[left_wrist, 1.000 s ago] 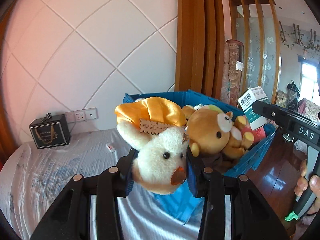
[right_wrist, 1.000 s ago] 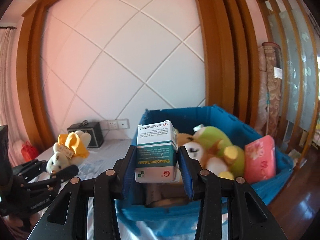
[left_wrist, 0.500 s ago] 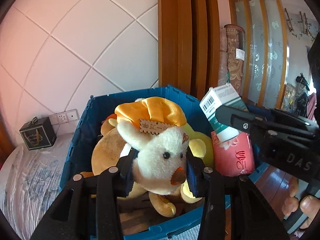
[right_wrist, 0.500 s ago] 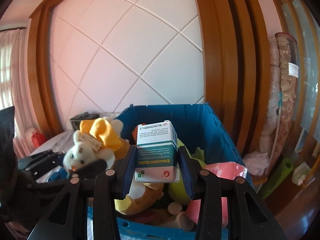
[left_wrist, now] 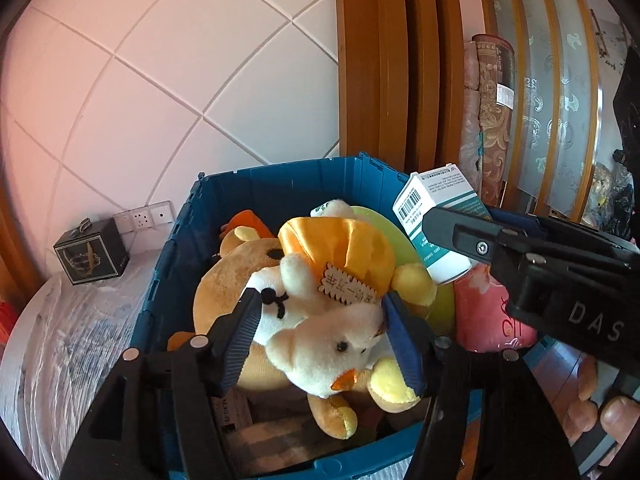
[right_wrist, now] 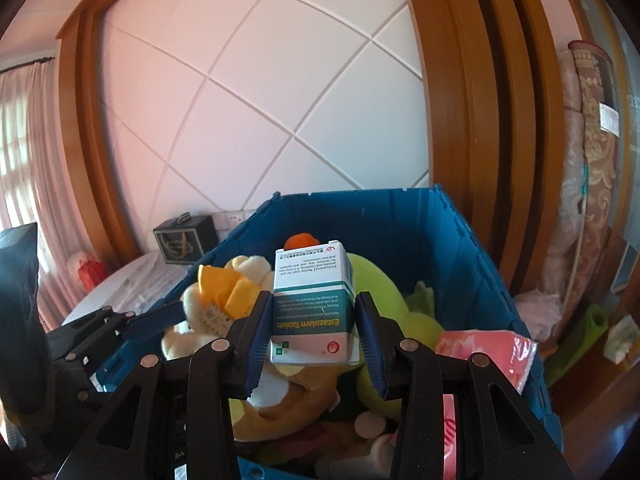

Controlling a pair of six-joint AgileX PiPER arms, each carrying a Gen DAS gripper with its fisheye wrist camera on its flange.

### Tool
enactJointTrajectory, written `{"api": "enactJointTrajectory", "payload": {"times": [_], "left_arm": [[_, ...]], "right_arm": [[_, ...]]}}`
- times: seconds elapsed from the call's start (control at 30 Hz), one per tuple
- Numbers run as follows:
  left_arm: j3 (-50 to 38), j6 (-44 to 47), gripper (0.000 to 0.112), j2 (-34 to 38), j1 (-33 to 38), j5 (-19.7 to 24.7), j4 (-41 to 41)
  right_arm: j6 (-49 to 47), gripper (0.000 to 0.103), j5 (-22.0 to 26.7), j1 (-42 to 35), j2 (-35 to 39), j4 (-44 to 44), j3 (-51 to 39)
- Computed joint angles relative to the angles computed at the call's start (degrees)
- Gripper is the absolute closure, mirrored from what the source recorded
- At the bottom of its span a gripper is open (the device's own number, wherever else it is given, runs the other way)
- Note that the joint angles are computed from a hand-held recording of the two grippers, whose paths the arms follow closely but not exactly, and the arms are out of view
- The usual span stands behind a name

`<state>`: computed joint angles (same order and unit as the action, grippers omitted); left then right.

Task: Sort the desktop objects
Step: 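Lower both items into the bin and open both tools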

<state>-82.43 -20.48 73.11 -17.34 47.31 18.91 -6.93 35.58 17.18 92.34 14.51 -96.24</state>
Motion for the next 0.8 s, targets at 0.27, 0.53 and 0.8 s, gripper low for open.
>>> {"api": "enactJointTrajectory", "payload": {"times": [0.27,0.53,0.8], "left_arm": [[2.9,2.9,0.050,-4.0,3.1,0.2,-2.7],[2.2,6.4,0.050,-5.7,4.0,2.4,-4.7],[2.9,7.5,0.050,-5.7,11.2,2.4,-7.4]], "right_arm": [[0.2,0.062,-0.3,2.5,-0.5,-0.5,0.0],[6.0,0.062,-0.1,4.2,-1.2,-6.3,0.3],[7.7,0.062,-0.2,6.9,-2.2,-9.1,1.6]]}}
